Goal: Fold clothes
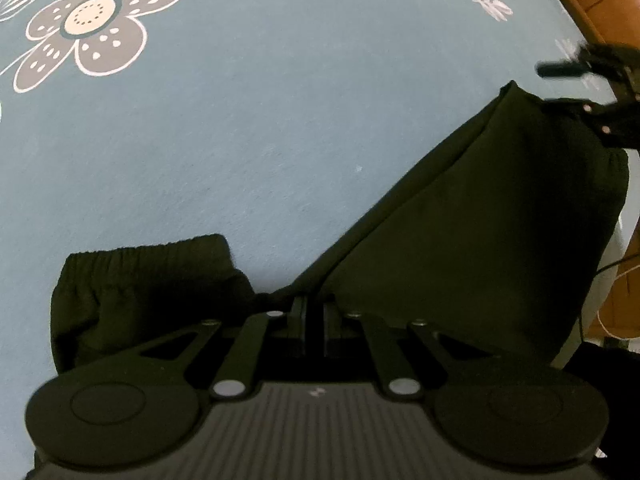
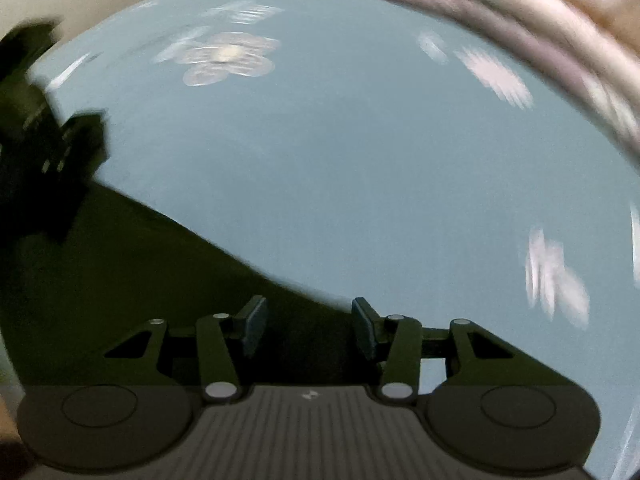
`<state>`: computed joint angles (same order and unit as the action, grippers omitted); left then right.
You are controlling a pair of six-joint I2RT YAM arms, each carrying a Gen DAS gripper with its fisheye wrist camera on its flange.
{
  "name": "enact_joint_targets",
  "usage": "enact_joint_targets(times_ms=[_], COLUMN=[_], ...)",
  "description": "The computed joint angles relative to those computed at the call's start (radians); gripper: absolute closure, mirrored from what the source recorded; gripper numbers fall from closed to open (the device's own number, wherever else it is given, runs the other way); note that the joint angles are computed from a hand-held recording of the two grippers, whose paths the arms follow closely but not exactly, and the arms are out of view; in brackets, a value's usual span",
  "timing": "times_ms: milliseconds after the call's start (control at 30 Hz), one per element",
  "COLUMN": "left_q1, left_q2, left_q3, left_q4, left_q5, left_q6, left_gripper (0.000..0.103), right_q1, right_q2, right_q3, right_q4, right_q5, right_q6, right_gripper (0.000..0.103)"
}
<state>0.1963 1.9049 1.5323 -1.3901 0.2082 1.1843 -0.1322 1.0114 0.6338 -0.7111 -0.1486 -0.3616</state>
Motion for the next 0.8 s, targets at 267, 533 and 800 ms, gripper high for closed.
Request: enact_joint_targets(times_ms=[267, 533, 800], left_q1=[-0.003, 0.024, 0.034], left_q2=[-0.068, -0.124, -0.132], left_q3=[-0.153, -0.208, -0.222], left_q4=[0.125, 0.168, 0.205], left_q5=[0.029, 0.084, 0.066], left_q6=[-0.063, -0.152, -0.207], left_gripper=[0.098, 0.098, 0.093], right_q1=[-0.051, -0.05, -0.057], right_q2=[0.394, 0.408, 0.327], right_q3=[0.178, 0.199, 0.093], right_q4=[-0.065, -0.109, 0.003], right_q5=[-0.112, -0.085, -0.03], right_q6=[-0.537, -0.612, -0.41], right_gripper=[0.056, 0.099, 0.088])
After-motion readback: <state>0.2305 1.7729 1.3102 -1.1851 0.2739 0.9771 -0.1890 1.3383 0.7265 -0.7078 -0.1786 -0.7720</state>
